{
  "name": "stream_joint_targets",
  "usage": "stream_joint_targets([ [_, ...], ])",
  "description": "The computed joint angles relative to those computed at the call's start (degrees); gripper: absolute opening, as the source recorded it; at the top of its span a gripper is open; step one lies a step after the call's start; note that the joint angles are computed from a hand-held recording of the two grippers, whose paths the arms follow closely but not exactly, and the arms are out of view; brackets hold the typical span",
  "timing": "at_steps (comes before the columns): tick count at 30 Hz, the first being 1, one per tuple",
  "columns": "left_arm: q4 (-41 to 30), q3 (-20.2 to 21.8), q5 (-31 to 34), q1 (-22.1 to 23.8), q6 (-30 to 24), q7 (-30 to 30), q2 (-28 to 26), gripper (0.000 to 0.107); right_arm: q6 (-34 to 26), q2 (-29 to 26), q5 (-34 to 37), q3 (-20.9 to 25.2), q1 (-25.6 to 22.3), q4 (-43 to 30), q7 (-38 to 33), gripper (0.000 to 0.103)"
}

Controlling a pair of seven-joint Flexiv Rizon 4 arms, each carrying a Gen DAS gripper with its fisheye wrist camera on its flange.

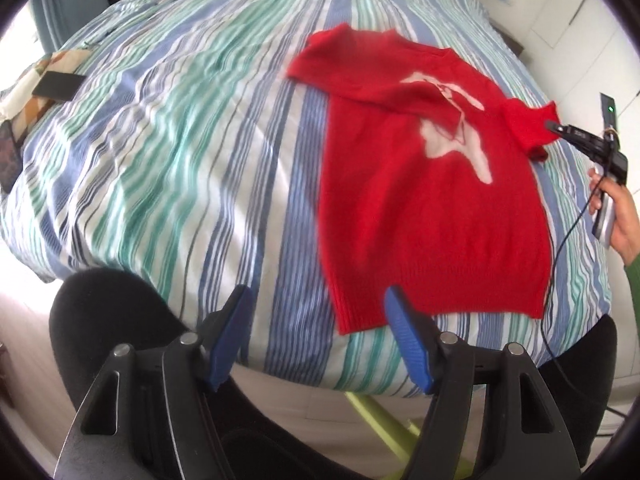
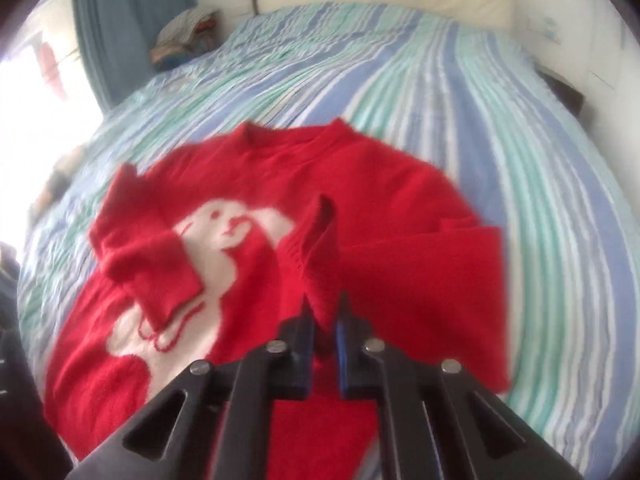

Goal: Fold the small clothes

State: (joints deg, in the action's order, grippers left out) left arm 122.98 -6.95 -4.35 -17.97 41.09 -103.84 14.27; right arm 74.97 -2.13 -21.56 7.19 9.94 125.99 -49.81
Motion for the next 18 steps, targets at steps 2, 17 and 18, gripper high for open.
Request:
stream_joint_targets([
  [2,-0.4,-0.4,-0.2,-0.1,0.3,-0.4,-0.7,0.07,1.3,7.6,-0.8,-2.1,-4.8,6.1,5.4,0.008],
  [17,-10.0,-3.8,0.0,-6.2,0.7,0.7,-8.3,0.07,9.5,20.6,24.4,-9.8,-16.8,25.5,4.5,0.008],
  [18,-10.0,-3.7,0.7,-6.2,0.3,0.3,-8.1,0.07,10.3,20.8,26.6,-10.8,-15.2,25.6,2.9,0.009],
])
